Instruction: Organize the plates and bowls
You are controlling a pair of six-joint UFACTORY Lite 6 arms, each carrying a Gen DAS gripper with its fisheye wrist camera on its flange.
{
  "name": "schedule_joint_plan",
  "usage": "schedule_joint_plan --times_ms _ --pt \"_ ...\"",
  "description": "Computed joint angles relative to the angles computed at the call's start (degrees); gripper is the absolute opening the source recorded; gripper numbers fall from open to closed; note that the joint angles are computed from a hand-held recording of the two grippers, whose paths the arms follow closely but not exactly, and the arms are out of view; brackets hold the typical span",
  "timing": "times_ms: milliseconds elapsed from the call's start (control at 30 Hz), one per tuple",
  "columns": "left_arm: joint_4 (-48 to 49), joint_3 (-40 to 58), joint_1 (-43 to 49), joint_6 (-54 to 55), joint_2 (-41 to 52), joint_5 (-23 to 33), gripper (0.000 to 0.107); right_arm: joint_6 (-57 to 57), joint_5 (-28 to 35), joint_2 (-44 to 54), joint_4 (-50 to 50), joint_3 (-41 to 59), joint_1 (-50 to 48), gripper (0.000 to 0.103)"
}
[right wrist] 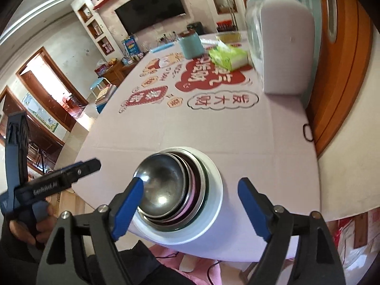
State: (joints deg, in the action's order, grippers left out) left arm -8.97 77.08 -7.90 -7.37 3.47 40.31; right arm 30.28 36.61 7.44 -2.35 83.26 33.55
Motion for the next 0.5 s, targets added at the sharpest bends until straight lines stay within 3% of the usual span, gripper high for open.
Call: schedule_joint_plan --times_ms 233,500 --pt "6.4 3.5 -3.8 -7.1 -3.3 4.1 0.081 8.1 3.2 -4.2 -8.2 0.5 4.9 0.091" --pt "17.5 -0.1 -10.9 -18.1 -7.9 6.2 0.086 27.0 7.6 -8.2 -24.2 -3.2 14.6 0.096"
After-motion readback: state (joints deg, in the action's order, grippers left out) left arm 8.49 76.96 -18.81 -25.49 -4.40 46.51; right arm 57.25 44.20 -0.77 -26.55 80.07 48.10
